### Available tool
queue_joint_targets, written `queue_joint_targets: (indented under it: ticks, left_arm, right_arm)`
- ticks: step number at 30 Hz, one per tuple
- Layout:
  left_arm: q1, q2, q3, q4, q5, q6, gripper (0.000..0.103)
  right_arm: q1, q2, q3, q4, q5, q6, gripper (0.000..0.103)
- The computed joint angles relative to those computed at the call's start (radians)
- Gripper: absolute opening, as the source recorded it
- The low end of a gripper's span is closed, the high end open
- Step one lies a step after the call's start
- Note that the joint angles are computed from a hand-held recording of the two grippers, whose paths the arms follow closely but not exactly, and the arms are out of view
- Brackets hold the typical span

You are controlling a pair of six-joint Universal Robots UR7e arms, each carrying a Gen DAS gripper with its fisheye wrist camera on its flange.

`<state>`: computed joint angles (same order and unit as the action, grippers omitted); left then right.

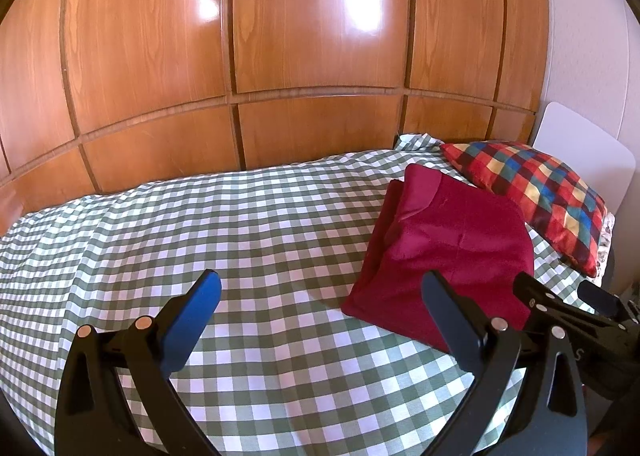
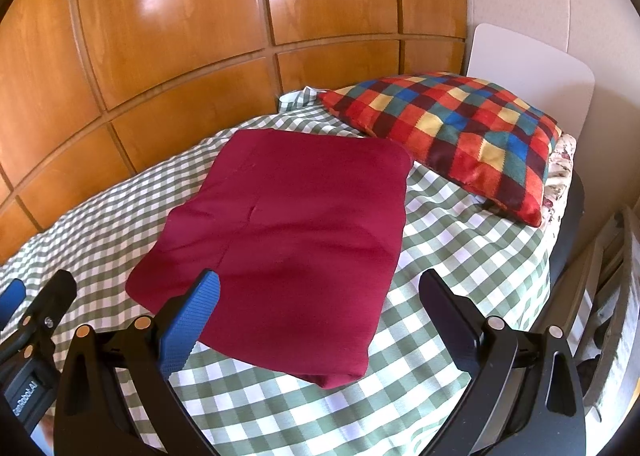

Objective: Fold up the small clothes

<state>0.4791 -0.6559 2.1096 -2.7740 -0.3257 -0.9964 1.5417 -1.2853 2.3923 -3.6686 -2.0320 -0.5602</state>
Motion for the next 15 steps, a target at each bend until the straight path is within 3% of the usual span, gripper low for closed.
queue_joint_targets:
  ticks: [15]
  left_arm:
    - [-0.016,-0.013,0.006,0.036,0.011,-0.041,0.1]
  right_arm:
    - [0.004,-0.003,0.002,0.006,-0.001,0.005,0.099]
